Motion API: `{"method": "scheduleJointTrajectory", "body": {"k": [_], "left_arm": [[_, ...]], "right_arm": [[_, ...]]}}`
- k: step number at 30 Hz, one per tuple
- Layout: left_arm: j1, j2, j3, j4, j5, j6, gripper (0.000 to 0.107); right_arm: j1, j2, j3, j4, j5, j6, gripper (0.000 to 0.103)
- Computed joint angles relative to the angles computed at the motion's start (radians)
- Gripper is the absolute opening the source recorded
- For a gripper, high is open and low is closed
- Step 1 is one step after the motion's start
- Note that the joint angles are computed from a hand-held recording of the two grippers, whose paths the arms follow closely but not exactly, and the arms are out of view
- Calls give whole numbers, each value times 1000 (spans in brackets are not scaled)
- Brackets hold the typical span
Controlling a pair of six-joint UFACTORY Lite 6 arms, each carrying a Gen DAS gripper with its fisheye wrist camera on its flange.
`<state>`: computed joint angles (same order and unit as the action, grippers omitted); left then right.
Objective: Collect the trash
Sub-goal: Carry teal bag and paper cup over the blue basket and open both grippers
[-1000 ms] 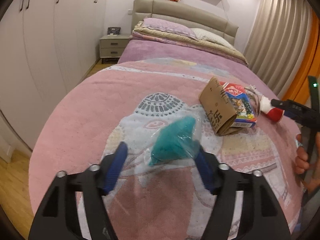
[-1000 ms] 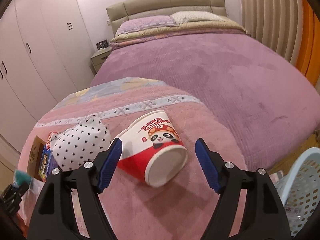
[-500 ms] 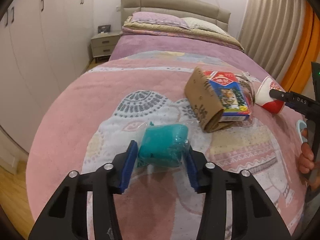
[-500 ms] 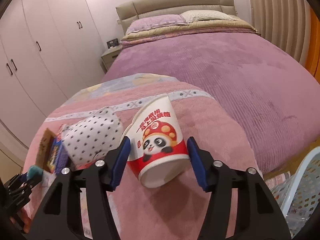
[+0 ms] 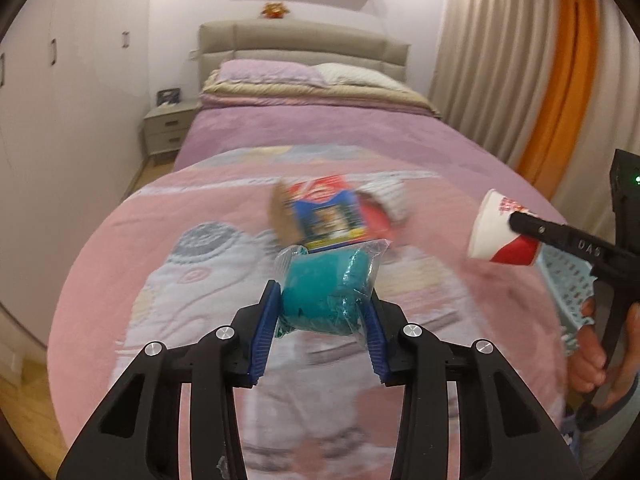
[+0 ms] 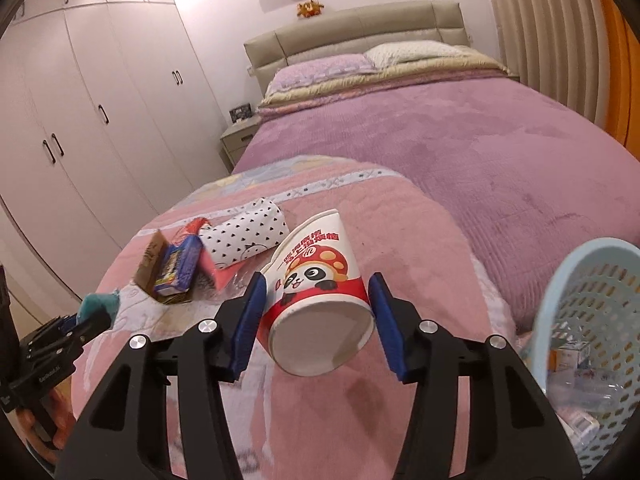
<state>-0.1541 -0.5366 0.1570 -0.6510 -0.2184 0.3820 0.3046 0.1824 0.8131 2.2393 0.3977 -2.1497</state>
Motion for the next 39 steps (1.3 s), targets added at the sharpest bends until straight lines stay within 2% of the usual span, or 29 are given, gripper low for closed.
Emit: {"method": "scheduleJointTrajectory", "body": {"k": [2,5,8,10,14,15,19,27,29,33,34,35,36,39], "left_arm": [[-110,-8,15,-209,-30,162,38],[-314,26,54,-376,-138,258,38],[-479,139,135,-426,-223,257,38],[-570,242,219,-448,-265,259,38],[-667,442,419,-472,-279,308,38],[-682,475,453,-477,-282,319,38],[-734,697,700,-498,-242,389,38],[-755,1073,1145,-608,-71,557,38],[-753,1178,1279,-759,-17,731,38],[-764,1344,1495,-1131,-6,1128,39],[-763,1388,1549,-1235,-3,1228,43],[-756,1404,1570,-1301,-2,1295,55],[-756,1417,1588,-1325,-9,1321,59],[-758,1402,1567,-1248,-21,1254,61]], "right_arm": [[-15,-89,-72,28,2,-40,50],[-43,-241,-173,46,-25,-85,49],[-58,-390,-255,167,-93,-237,49],[-111,-483,-306,101,-104,-197,49],[-202,-618,-365,159,-179,-310,49],[-263,-643,-379,123,-171,-293,49],[-493,-600,-353,-227,-70,21,49],[-805,-348,-219,-426,61,164,50],[-844,-274,-175,-456,68,194,50],[-857,-187,-127,-443,19,191,50],[-890,-144,-100,-501,55,242,50],[-908,-128,-99,-516,74,256,51],[-932,-104,-83,-544,93,287,51],[-968,-84,-82,-540,115,266,51]]}}
